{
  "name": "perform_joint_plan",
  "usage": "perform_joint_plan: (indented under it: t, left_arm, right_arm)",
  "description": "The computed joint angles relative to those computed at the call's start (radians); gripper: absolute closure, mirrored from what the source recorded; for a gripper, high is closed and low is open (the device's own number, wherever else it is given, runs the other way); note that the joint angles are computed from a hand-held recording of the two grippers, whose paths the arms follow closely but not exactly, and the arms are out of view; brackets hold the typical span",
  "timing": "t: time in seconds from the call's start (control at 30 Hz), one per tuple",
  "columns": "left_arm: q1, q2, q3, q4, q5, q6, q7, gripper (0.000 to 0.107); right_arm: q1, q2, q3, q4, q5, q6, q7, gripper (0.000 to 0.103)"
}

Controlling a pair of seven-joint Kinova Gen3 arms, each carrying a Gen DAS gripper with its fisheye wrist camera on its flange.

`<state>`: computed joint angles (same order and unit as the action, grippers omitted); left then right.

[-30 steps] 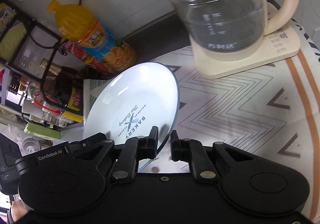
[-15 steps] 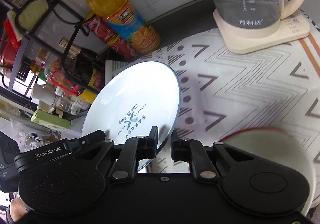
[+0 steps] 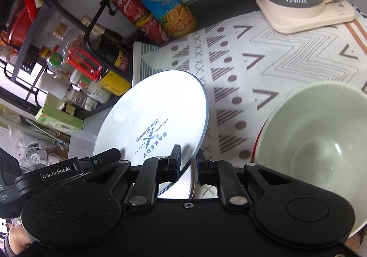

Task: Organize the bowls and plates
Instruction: 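Lift the 'BAKERY' plate with both tools and carry it over the plate stack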

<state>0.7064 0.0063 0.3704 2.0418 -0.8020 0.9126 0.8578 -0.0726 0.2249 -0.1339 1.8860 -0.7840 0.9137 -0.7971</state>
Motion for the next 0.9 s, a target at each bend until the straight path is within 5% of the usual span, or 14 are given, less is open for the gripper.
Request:
perform_joint_plan:
  t: [0.9]
  left_arm:
    - [0.085, 0.028, 0.017, 0.132, -0.029, -0.075, 0.271, 0.095]
  right_arm:
    - [-0.144, -0.084, -0.019, 0.113, 0.174, -0.119, -0.128, 0.089]
